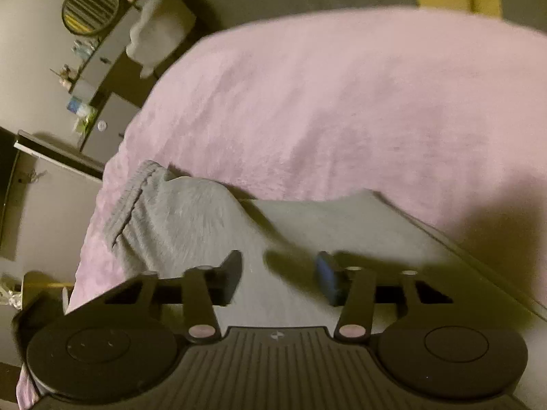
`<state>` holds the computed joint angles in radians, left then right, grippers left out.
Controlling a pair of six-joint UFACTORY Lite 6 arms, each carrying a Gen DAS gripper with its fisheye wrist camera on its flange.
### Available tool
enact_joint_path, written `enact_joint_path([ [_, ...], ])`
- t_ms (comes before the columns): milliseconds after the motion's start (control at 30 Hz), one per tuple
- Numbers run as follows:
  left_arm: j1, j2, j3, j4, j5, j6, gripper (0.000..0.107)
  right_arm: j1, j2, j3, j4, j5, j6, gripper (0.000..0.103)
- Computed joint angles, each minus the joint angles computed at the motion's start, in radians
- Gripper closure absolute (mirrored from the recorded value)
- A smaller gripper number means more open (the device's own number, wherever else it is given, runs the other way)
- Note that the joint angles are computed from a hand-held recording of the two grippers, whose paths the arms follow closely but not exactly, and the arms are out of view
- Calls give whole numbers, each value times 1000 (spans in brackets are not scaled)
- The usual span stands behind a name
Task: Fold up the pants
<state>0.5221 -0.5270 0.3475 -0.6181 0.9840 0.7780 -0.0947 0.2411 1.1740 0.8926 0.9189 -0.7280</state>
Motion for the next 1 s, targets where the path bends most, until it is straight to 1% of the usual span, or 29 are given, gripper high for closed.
enact_joint_path([
  [33, 73, 37, 6, -9, 33, 43, 80, 29, 64, 42, -5, 3, 42, 72],
  [67, 133, 72, 10, -12, 57, 78, 84, 48, 94, 46, -12, 14, 75, 76],
  [100, 178, 116, 15, -19, 61, 118, 92, 67, 138, 60, -8, 20, 84, 78],
  [133, 201, 151, 21, -23, 57, 136, 100, 81, 139, 51, -14, 11, 51, 86],
  [167, 220, 199, 31, -33, 46, 158, 100, 88, 141, 66, -44, -1, 34, 93],
  [200, 231, 227, 33, -43, 37, 171, 100, 101, 145, 95, -115, -41, 58, 103],
  [233, 220, 213, 29, -41, 50, 156, 100, 117, 128, 103, -218, -122, 125, 103],
  [267, 192, 194, 24, -40, 42, 142, 100, 132, 104, 99, -290, -202, 167, 103],
  [300, 172, 175, 20, -32, 32, 142, 100, 131, 88, 98, -330, -240, 184, 103],
  [333, 170, 157, 15, -18, 27, 149, 99, 130, 75, 107, -355, -249, 208, 103],
  [367, 135, 125, 7, -14, 18, 126, 98, 136, 55, 114, -416, -258, 273, 103],
  [400, 122, 106, -3, -11, 13, 125, 96, 140, 38, 113, -481, -281, 323, 97],
  [433, 111, 87, -14, -9, 8, 121, 95, 119, 35, 128, -506, -283, 337, 90],
  [467, 97, 80, -19, -12, 1, 111, 94, 87, 62, 174, -488, -244, 348, 82],
  [500, 50, 79, -22, -29, -18, 81, 91, 38, 112, 233, -428, -164, 322, 61],
  [533, 12, 78, -24, -45, -31, 55, 90, 1, 174, 299, -376, -68, 304, 47],
  [567, -5, 89, -14, -50, -37, 37, 89, -11, 215, 336, -366, -14, 308, 45],
  [600, -24, 103, -3, -54, -45, 21, 87, -11, 234, 348, -366, 3, 308, 44],
  [633, -50, 128, 12, -67, -61, 16, 82, -9, 246, 347, -349, 4, 290, 44],
  [667, -58, 128, 28, -63, -49, 6, 79, -3, 259, 347, -316, 6, 272, 44],
  [700, -93, 126, 37, -69, -52, -18, 72, -6, 276, 366, -303, 29, 263, 45],
  [733, -127, 139, 48, -80, -65, -32, 65, -5, 301, 395, -300, 50, 259, 50],
  [767, -160, 142, 55, -87, -73, -48, 61, 3, 315, 414, -298, 65, 253, 57],
  [800, -196, 146, 61, -94, -88, -61, 55, 15, 329, 434, -300, 84, 255, 68],
  [833, -235, 146, 64, -95, -106, -80, 50, 25, 341, 454, -304, 99, 254, 74],
  [867, -271, 144, 66, -87, -122, -100, 47, 39, 337, 446, -307, 84, 240, 80],
  [900, -307, 142, 69, -79, -138, -125, 41, 54, 316, 420, -322, 47, 228, 85],
  [933, -350, 139, 73, -73, -156, -155, 35, 65, 289, 381, -340, 5, 218, 88],
  [1000, -459, 135, 78, -47, -204, -229, 27, 102, 239, 325, -382, -99, 233, 91],
])
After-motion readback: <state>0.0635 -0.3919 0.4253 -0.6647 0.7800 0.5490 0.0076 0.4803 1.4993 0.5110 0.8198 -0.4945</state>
